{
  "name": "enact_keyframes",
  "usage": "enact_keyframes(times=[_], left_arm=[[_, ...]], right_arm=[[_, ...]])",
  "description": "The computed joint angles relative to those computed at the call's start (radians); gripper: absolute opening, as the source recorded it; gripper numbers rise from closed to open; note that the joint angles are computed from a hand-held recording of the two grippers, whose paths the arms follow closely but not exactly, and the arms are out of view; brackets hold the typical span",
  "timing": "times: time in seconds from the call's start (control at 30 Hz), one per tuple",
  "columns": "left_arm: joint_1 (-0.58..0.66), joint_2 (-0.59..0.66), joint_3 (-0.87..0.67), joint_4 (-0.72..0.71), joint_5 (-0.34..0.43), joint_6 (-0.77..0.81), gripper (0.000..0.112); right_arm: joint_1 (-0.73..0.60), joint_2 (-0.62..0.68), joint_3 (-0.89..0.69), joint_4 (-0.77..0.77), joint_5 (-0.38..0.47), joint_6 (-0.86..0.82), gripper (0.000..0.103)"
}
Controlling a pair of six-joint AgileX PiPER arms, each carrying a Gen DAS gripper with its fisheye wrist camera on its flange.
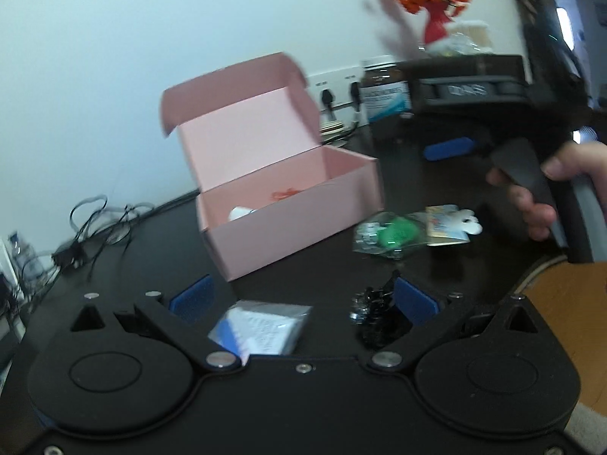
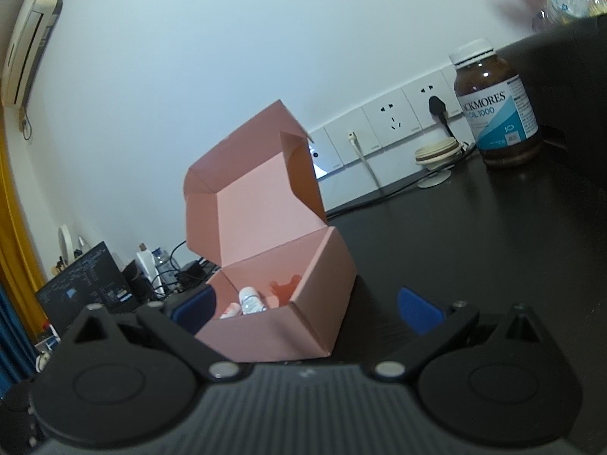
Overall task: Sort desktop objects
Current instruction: 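Move the left tool down to the black hair claw clip, then close the left gripper on the black claw clip and lift it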
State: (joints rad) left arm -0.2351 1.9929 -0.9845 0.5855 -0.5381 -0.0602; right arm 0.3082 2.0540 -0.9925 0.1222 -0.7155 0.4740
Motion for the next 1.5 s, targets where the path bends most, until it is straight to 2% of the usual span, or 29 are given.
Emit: enact_keyframes(times=[0.17, 0.23, 0.3, 0.47, 0.53, 0.6, 0.73, 0.87, 0.93, 0.97, 1.27, 1.4, 1.5], left_arm=[[-0.007, -0.001, 0.013, 0.04, -0.02, -0.055, 0.1], [-0.007, 0.005, -0.002, 0.105, 0.009, -0.12, 0.094], [-0.01, 0.016, -0.025, 0.18, 0.046, -0.196, 0.08], [-0.033, 0.04, -0.034, 0.132, 0.06, -0.174, 0.077], [-0.035, 0.043, -0.037, 0.141, 0.057, -0.183, 0.071], [-0.038, 0.046, -0.039, 0.149, 0.057, -0.186, 0.058], [-0.044, 0.054, -0.043, 0.107, 0.053, -0.156, 0.057], [-0.029, 0.062, -0.051, 0.141, 0.048, -0.216, 0.057], [-0.021, 0.058, -0.049, 0.176, 0.045, -0.256, 0.042], [-0.017, 0.055, -0.048, 0.2, 0.047, -0.283, 0.028], [0.01, 0.045, -0.074, 0.281, 0.048, -0.432, 0.026], [0.024, 0.022, -0.118, 0.252, 0.033, -0.424, 0.026], [0.023, 0.042, -0.243, 0.31, 0.091, -0.532, 0.026]], right_arm=[[-0.004, 0.003, -0.002, -0.024, -0.002, 0.015, 0.102], [-0.009, 0.004, -0.001, -0.04, -0.007, 0.031, 0.102], [-0.012, 0.005, 0.001, -0.047, -0.013, 0.046, 0.102], [-0.02, 0.007, 0.01, -0.06, -0.034, 0.075, 0.102], [-0.022, 0.007, 0.011, -0.067, -0.037, 0.083, 0.102], [-0.024, 0.008, 0.01, -0.075, -0.035, 0.09, 0.102], [-0.019, 0.008, 0.008, -0.067, -0.031, 0.074, 0.102], [-0.013, 0.007, 0.004, -0.056, -0.025, 0.057, 0.102], [-0.013, 0.007, 0.003, -0.053, -0.022, 0.058, 0.102], [-0.013, 0.007, 0.003, -0.051, -0.022, 0.058, 0.102], [-0.013, 0.01, 0.011, -0.045, -0.04, 0.07, 0.102], [-0.014, 0.01, 0.015, -0.046, -0.047, 0.073, 0.102], [-0.016, 0.011, 0.015, -0.054, -0.048, 0.083, 0.102]])
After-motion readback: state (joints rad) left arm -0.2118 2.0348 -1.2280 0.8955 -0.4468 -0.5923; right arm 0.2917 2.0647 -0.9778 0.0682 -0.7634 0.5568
